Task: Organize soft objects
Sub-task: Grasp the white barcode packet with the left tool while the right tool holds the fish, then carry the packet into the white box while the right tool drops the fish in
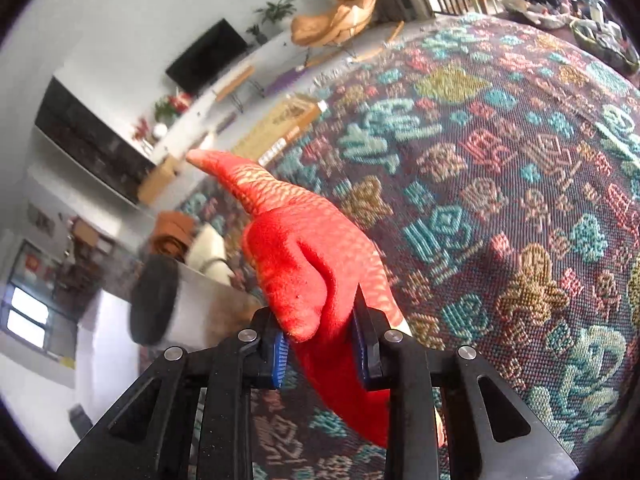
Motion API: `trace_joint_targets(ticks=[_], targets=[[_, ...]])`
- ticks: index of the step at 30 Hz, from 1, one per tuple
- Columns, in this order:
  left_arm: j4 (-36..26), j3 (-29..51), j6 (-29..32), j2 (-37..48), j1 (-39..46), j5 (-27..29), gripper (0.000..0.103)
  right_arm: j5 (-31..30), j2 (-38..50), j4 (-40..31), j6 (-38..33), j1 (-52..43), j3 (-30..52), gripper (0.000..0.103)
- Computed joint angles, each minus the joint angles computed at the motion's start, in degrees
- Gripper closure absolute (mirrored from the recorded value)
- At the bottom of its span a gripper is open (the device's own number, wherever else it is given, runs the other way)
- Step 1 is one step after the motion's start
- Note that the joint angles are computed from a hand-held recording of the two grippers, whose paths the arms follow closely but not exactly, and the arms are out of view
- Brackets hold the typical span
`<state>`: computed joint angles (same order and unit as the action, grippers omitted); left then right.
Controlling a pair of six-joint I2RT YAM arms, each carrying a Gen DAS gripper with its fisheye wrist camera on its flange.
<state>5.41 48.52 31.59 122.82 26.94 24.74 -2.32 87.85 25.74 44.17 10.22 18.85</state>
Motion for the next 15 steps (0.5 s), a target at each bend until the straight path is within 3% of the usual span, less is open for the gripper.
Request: trace_joint_targets(ticks=[2,5,7,9,11,13,15], targets=[[-4.0,-1.1,1.3,-4.3,2.4,4.0,0.044,1.8,-9.6,-6.5,0.3,2.7,0.3,0.075],[-18.8,1.5,7.2,-10.3,9.4,12.9,0.044,3.4,-17.5,-15.7,2.4,11.2,5.2,0.075],[-28.9,5.0,12.8,-13.4,15.2,17.0,0.044,5.1,-18.4,-18.5,5.0,19.7,9.7,0.075],[-37.4,10.1,19.1,-14.5,22.1,19.6,0.044,6.2,-14.5,-17.3,7.3,28.6,15.6,0.075],[-42.1,16.1,22.8,-13.6,28.6,20.4,0.044,5.3,-6.7,-14.3,9.3,35.8,23.1,0.074],[-42.4,22.3,23.3,-11.0,34.0,19.3,0.043,2.2,3.1,-11.1,11.4,40.9,31.9,0.074],[-38.3,27.3,21.1,-7.1,37.4,16.8,0.038,-2.0,13.6,-9.1,13.5,44.7,41.9,0.072]])
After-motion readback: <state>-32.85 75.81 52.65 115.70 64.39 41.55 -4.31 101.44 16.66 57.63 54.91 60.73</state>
